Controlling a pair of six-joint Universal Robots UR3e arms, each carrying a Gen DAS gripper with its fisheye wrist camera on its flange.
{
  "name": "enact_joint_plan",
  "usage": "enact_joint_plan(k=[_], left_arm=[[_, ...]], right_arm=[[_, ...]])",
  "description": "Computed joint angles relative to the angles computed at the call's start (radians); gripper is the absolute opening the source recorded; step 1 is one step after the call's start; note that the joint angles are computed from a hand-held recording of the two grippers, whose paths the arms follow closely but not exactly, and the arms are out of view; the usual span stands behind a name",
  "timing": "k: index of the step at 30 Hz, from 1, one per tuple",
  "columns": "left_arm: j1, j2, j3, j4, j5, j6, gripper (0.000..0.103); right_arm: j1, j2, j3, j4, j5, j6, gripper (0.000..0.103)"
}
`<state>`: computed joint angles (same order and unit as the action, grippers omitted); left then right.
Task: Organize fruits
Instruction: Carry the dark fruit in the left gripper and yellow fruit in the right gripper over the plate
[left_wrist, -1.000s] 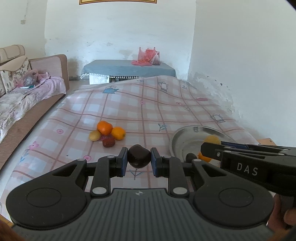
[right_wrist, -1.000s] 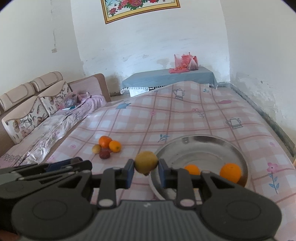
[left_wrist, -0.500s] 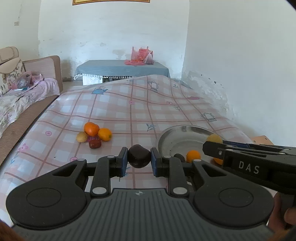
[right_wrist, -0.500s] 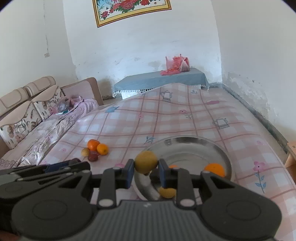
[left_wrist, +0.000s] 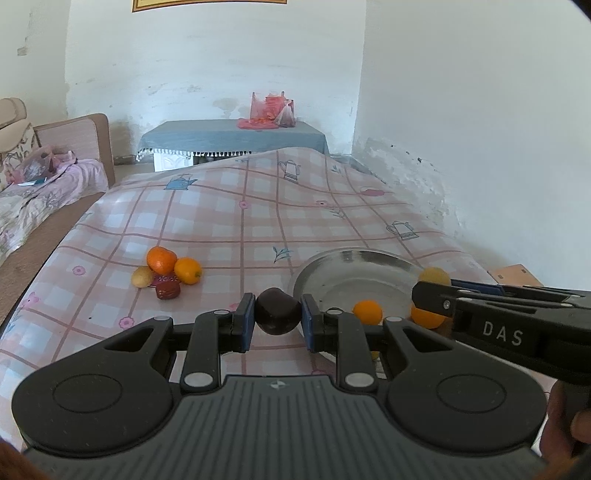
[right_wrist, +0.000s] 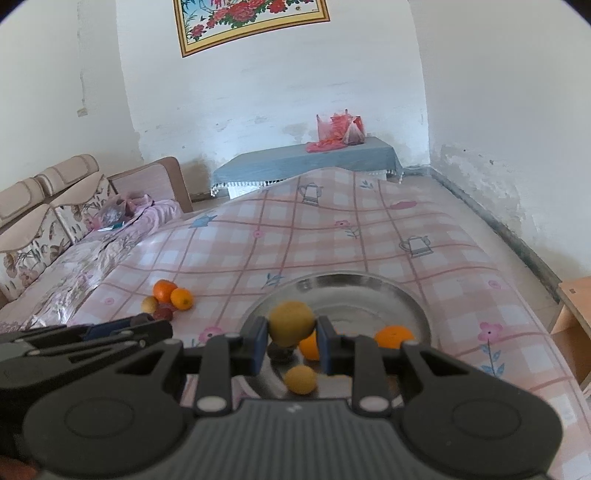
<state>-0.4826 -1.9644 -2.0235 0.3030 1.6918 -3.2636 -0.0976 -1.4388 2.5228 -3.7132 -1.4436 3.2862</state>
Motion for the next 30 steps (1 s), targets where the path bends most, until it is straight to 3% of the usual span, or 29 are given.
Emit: enact_joint_plan(k=[30], left_arm=[[0.016, -0.042, 0.051, -0.019, -0.090, 0.051, 0.027]], right_arm=[[-0.178, -0.060, 0.117, -0.040, 0.105, -0.052, 0.026]])
